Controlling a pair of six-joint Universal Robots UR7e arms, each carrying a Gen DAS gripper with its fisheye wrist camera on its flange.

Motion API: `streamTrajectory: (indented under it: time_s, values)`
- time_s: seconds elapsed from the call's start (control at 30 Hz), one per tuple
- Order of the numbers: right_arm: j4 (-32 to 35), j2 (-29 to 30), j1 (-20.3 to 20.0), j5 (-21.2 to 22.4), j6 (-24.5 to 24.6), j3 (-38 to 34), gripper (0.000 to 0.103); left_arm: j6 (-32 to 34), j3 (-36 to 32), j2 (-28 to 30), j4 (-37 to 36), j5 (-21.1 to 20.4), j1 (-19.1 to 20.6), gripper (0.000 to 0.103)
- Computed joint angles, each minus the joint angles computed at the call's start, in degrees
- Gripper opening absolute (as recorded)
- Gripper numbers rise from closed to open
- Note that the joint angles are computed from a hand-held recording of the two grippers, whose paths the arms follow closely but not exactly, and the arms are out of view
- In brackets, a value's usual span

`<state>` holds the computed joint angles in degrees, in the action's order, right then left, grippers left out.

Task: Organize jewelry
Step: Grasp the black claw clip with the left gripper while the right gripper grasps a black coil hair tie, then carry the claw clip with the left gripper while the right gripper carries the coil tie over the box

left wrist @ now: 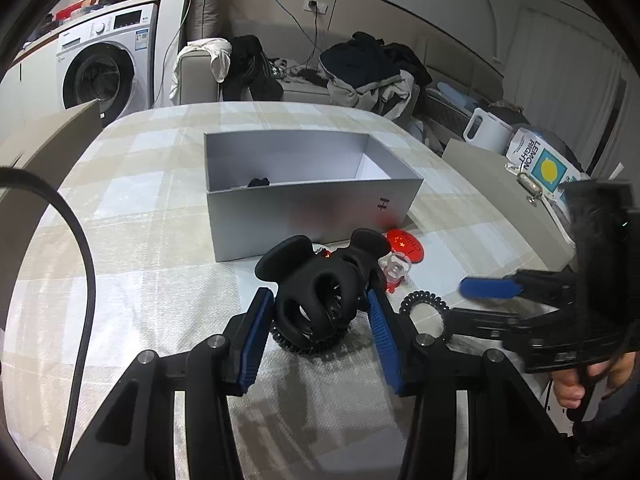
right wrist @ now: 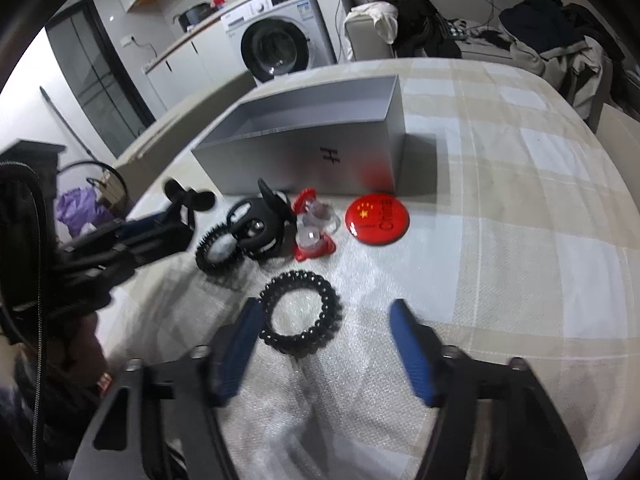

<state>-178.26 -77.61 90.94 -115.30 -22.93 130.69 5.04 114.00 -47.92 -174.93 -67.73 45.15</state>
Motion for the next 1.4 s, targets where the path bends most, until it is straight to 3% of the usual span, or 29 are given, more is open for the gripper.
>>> streamTrajectory:
  time_s: [0.2,0.53,0.6,0.73,0.8,1.07,1.23,1.4]
  values:
    - [-2.2,2.45,1.26,-3.54,-1.88,-0.79,0.026,0.19,0.16,0.29,-1.19,0.58,-0.38,0.043]
    - [-5.91,5.53,2.5,-7.84,-5.38,-1.76,0.018,-0.72,1.12,-0.29,-2.92,1.54,-0.33,0.043]
    - [-6.54,5.65,2.4,-7.64,-6.59,-1.56,0.009,-0.91,1.25,-0.42,-3.11,1.38,-0.19,0.043]
    - [-6.71,5.08,1.95,-5.79,-7.11,-0.82,0.008,-1.01,1.46,-0.51,-3.51,1.74,-0.06,0.043]
    - [-3.06,2.92,0.7,-2.02,-5.02,-0.71,0.008,-1.23,1.56,-0.69,-3.63,1.62,0.06,0.043]
    - [-4.39,-0.37,-0.13,2.21,-3.06,0.58,0.008,-0.42,1.32,-0.43,-5.47,2.04,-0.11,0.043]
    - [-8.91,-2.76,-0.73,6.45,-2.88,1.66,0.008,-0.32,0.61,-0.26,-6.71,2.26,-0.21,0.043]
    - [-12.79,-3.1,0.6,7.02,-2.29,0.6,0.008,0.86,-0.42,0.07,-8.14,3.14,-0.62,0.043]
